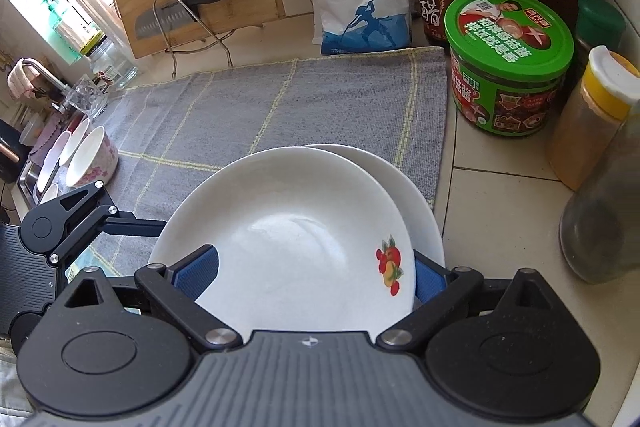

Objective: Organize plates and bowls
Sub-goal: 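Lower the plate onto the stack and open the right tool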

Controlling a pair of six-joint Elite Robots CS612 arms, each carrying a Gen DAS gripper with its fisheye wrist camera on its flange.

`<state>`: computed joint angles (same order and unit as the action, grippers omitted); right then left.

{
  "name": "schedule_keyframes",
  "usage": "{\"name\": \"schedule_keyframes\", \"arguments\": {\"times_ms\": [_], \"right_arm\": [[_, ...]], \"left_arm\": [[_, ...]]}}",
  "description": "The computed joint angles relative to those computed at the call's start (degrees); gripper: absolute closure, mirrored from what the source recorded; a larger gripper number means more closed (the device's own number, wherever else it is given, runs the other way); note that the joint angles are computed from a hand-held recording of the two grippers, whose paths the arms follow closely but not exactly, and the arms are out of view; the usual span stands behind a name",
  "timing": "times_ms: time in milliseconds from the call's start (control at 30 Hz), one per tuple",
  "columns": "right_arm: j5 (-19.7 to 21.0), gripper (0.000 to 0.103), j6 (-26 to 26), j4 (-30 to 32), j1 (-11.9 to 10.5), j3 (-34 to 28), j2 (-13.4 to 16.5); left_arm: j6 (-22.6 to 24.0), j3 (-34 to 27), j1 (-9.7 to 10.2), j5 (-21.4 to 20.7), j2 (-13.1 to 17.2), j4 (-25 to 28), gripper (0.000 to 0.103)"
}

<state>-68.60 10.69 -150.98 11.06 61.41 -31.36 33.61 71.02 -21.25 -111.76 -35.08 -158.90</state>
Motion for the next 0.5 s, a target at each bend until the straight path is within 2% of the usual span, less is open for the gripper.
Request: {"name": "schedule_keyframes", "arguments": {"times_ms": [267,500], "right_arm": [[-0.94,0.000,0.72,-1.28,-0.17,1.94,-1.16],[-2.70,0.000,-0.60,-1.03,0.18,2.63,-1.87]], "left_arm": [[0.37,-0.81,-0.34,0.45,0.45,0.50,0.002],[-0.40,-1.19,-0.36,1.12,0.72,1.27,0.002]]}}
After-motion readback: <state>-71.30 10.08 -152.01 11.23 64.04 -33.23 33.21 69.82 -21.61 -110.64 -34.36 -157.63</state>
